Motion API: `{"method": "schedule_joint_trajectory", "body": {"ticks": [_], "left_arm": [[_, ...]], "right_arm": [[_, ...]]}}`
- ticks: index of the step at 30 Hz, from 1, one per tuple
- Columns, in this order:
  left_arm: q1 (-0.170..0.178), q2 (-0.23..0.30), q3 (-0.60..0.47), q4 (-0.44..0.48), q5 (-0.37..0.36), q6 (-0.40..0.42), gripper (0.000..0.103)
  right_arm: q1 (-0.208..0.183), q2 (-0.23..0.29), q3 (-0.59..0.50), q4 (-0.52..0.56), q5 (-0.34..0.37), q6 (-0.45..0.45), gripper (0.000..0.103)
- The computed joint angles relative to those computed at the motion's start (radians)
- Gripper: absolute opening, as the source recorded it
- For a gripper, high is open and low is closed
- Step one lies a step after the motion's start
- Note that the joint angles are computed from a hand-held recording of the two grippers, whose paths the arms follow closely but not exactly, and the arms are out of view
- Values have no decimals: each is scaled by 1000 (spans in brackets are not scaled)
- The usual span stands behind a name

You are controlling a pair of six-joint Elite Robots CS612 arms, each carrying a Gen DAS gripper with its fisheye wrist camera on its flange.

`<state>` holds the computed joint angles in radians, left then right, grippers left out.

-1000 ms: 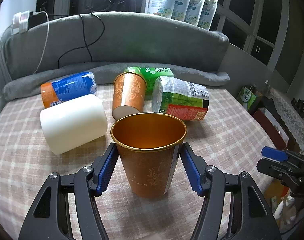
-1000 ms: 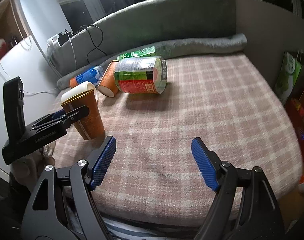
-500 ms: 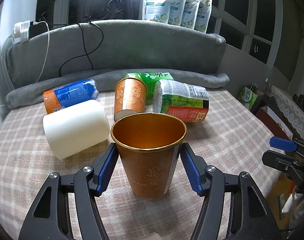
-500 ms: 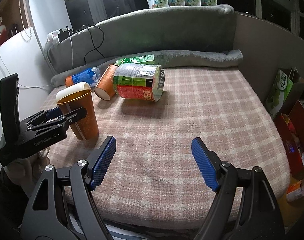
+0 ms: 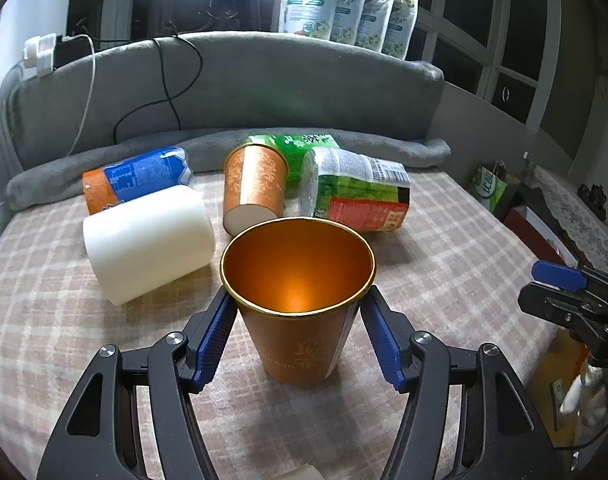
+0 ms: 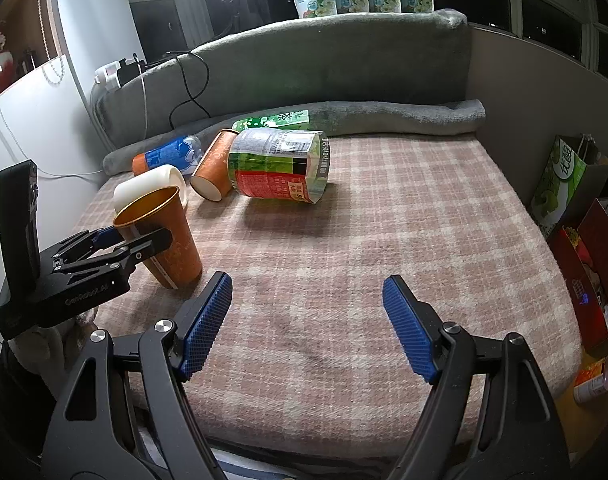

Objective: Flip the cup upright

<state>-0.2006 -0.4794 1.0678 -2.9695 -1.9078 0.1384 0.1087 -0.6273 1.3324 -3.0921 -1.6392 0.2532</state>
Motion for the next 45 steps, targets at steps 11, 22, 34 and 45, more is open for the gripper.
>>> {"method": "schedule_joint_trajectory", "body": {"ticks": [11, 22, 34, 45], "left_arm": [[7, -11, 7, 45, -26, 8, 70], [18, -27, 23, 73, -58, 17, 80], [41, -72, 101, -81, -49, -31, 81], [38, -94, 181, -454, 196, -155, 81]], "right_arm": [[4, 0, -2, -2, 1, -3, 80], [3, 10, -15, -18, 20, -5, 81], [17, 21, -31, -102, -33, -42, 93], [34, 34, -50, -183, -128, -49, 94]]}}
